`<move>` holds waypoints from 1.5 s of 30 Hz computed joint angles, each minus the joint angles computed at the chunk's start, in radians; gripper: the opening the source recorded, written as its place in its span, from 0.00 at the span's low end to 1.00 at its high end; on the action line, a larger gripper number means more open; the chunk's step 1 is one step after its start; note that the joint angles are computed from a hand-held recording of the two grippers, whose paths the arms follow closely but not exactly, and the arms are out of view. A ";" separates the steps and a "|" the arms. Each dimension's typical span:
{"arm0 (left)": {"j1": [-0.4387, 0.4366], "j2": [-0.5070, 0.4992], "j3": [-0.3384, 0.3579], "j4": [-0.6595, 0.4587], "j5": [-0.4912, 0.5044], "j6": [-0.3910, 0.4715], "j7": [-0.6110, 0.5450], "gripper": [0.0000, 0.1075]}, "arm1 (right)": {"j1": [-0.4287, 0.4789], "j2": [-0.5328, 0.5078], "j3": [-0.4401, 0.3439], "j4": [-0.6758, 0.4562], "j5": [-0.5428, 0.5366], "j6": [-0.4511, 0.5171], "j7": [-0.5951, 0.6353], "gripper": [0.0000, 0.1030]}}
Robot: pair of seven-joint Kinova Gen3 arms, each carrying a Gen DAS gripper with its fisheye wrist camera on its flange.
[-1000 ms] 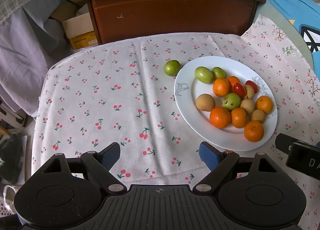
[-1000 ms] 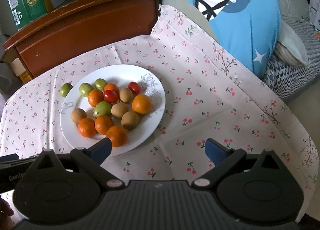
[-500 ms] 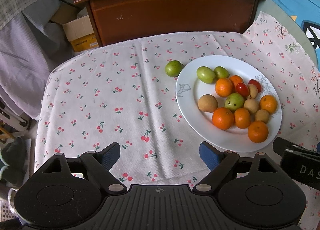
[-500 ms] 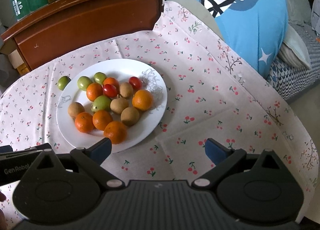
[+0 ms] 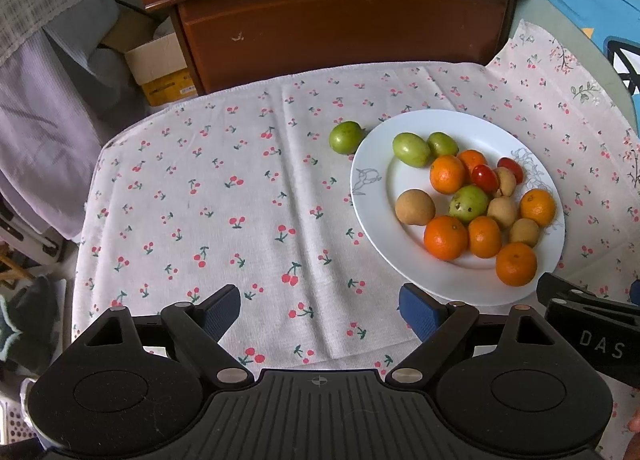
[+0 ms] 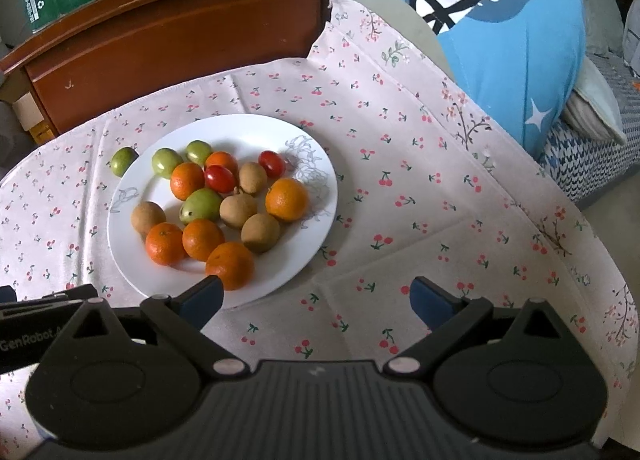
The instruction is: Organize fruits
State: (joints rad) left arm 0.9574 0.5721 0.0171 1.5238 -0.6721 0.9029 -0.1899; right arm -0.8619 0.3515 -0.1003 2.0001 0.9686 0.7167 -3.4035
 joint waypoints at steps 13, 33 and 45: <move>0.008 0.022 0.000 -0.032 0.002 0.043 -0.018 0.82 | -0.015 0.020 0.002 -0.016 0.018 0.023 0.010 0.96; 0.021 0.045 -0.006 -0.058 -0.013 0.099 -0.019 0.82 | -0.025 0.036 0.007 -0.021 0.041 0.015 -0.006 0.96; 0.023 0.022 -0.004 -0.023 -0.028 0.077 0.019 0.81 | -0.029 0.028 0.006 -0.003 0.079 -0.004 -0.039 0.96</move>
State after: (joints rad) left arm 0.9803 0.5942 0.0135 1.5004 -0.6999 0.9802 -0.1712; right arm -0.8912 0.3792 -0.0942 1.9975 1.0475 0.7131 -3.4423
